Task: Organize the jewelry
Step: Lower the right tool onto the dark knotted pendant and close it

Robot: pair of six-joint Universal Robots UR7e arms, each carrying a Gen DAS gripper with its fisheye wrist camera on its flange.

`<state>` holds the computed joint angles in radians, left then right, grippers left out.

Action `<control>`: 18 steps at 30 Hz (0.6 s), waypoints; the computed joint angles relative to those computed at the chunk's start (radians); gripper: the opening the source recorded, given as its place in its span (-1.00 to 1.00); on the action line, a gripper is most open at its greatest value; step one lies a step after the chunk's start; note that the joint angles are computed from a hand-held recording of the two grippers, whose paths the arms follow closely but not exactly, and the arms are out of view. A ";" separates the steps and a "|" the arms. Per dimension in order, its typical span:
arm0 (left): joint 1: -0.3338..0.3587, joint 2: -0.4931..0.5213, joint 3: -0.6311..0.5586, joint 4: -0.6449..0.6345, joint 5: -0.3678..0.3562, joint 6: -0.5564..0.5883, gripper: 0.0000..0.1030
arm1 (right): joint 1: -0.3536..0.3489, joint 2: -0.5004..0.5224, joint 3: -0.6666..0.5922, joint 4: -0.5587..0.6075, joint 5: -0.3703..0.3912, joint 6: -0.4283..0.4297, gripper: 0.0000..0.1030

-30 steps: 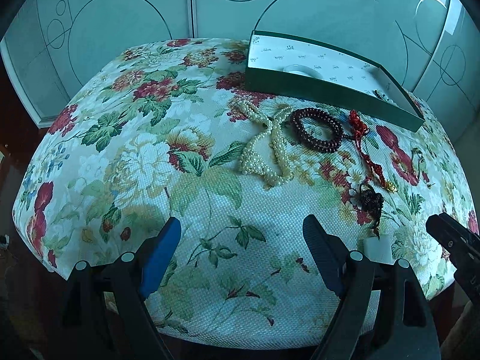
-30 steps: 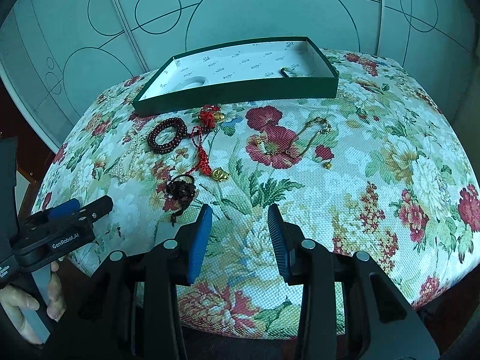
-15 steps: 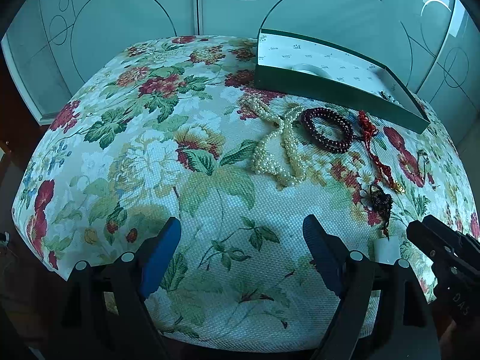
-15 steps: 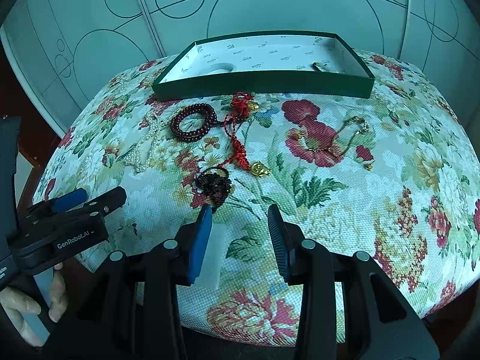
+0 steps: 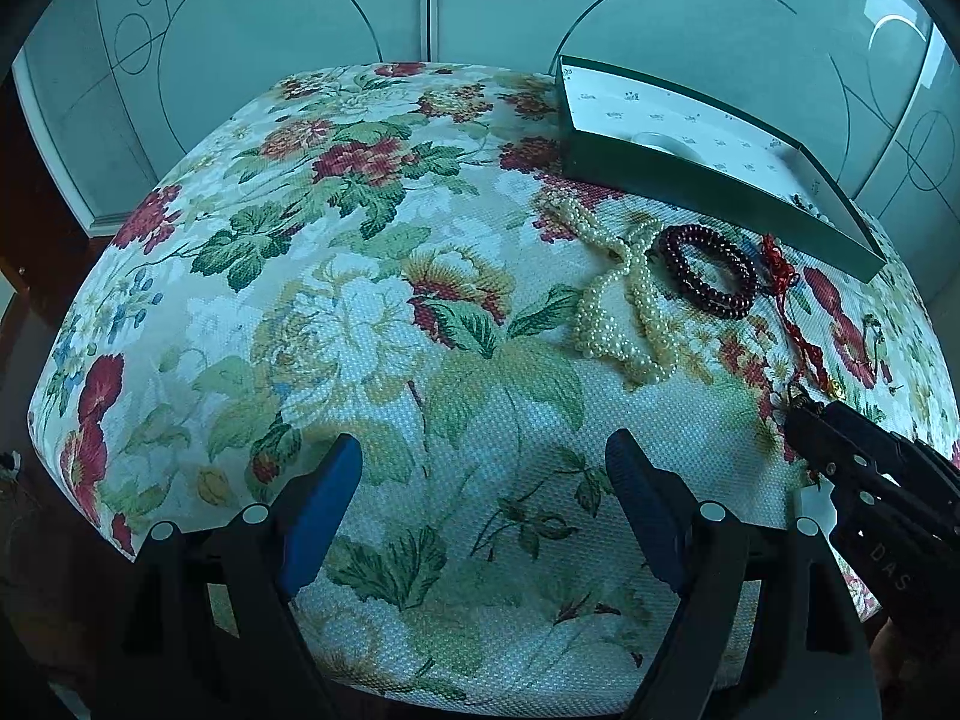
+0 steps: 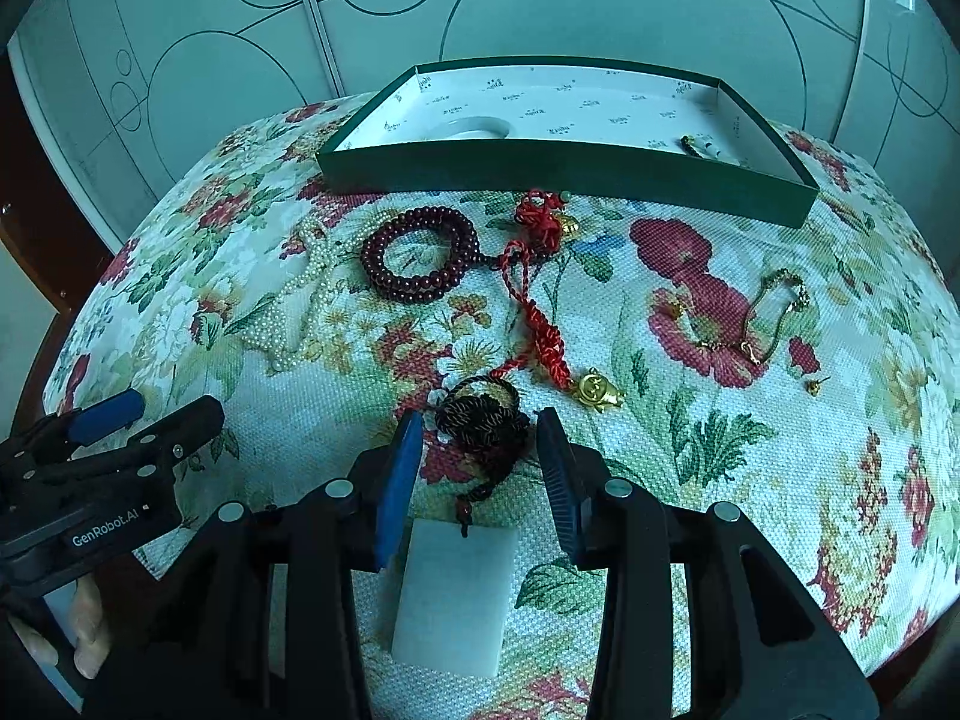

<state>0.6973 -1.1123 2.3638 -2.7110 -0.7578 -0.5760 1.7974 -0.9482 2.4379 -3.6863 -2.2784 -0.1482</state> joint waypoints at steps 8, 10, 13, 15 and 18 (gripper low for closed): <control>-0.007 0.014 -0.009 0.005 -0.007 -0.001 0.59 | 0.002 0.032 0.009 -0.089 -0.053 -0.060 -0.85; -0.011 0.018 -0.011 0.005 -0.009 0.000 0.59 | -0.008 0.015 0.024 -0.096 -0.042 -0.052 -0.85; -0.015 0.027 -0.015 0.005 -0.010 0.003 0.59 | -0.022 -0.015 0.052 -0.118 -0.040 -0.054 -0.85; -0.016 0.037 -0.021 0.005 -0.012 0.003 0.59 | -0.031 -0.043 0.066 -0.132 -0.039 -0.054 -0.85; -0.018 0.053 -0.032 0.001 -0.014 0.009 0.59 | -0.047 -0.083 0.085 -0.155 -0.047 -0.066 -0.86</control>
